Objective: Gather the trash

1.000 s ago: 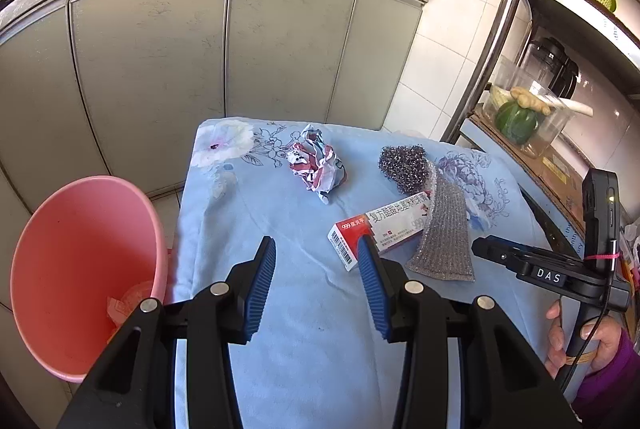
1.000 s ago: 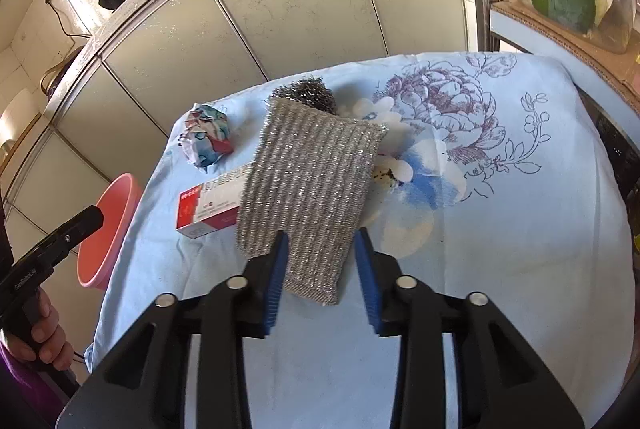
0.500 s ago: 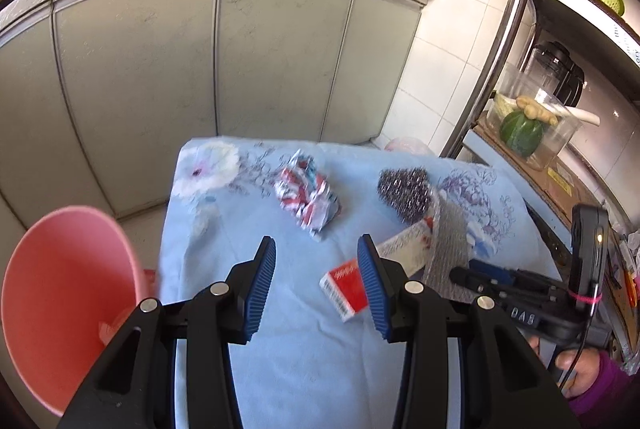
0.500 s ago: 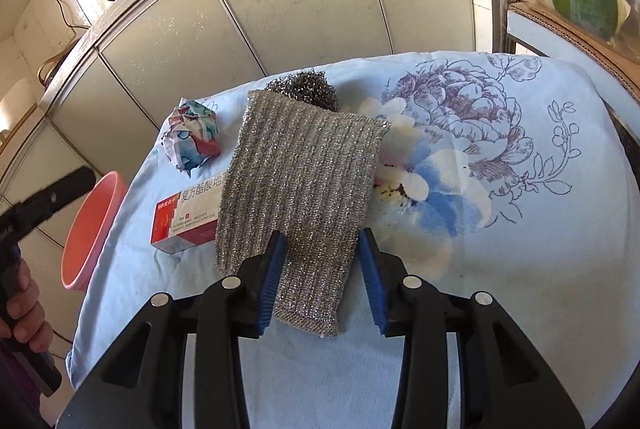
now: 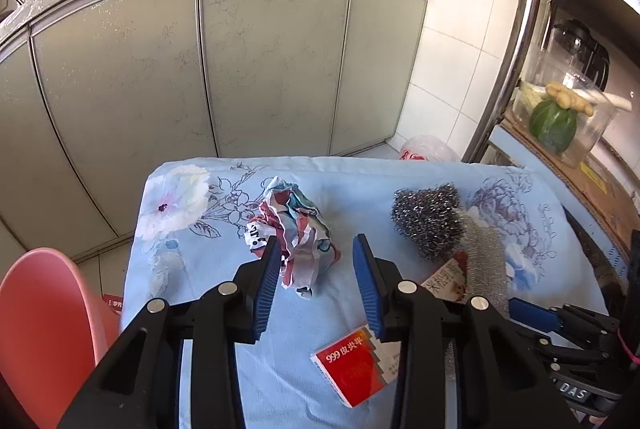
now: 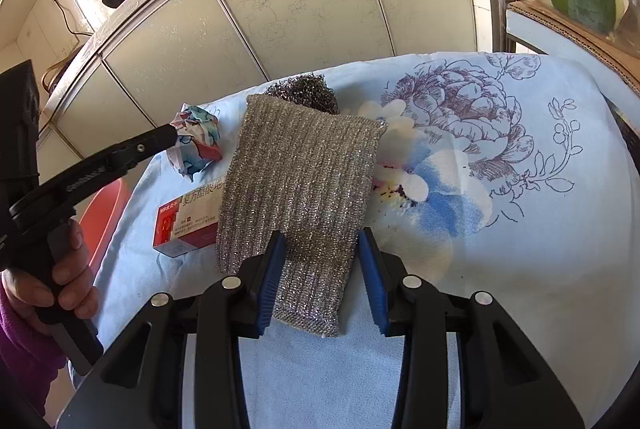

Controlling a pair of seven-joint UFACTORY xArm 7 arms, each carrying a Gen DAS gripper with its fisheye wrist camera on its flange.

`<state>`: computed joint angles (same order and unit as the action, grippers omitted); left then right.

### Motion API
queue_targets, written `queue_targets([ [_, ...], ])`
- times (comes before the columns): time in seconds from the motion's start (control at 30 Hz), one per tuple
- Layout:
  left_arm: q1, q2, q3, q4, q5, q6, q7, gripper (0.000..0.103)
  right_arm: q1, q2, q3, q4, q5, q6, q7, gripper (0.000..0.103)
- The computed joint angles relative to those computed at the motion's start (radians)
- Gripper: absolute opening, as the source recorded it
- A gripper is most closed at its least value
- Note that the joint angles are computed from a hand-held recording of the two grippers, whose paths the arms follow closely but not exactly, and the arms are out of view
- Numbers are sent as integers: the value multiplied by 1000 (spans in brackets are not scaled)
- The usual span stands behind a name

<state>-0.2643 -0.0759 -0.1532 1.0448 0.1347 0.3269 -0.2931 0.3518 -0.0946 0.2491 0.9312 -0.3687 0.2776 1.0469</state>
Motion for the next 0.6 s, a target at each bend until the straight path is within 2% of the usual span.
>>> queue_targets([
  [0.07, 9, 15, -7, 11, 63, 14, -52, 25, 0, 1, 2, 4, -7, 8, 4, 39],
  [0.1, 10, 20, -8, 14, 85, 23, -71, 10, 0, 2, 2, 6, -9, 10, 5, 39],
  [0.17, 11, 23, -4, 11, 108, 22, -95, 6, 1, 2, 0, 5, -7, 9, 4, 39],
  [0.33, 4, -15, 5, -22, 51, 5, -46, 3, 3, 8, 2, 19, -22, 28, 10, 39],
  [0.47, 4, -79, 5, -71, 7, -6, -25, 2, 7, 4, -5, 7, -4, 5, 6, 39],
  [0.6, 0, -162, 12, -132, -50, -10, 18, 2, -2, -6, -2, -9, -4, -4, 23, 28],
])
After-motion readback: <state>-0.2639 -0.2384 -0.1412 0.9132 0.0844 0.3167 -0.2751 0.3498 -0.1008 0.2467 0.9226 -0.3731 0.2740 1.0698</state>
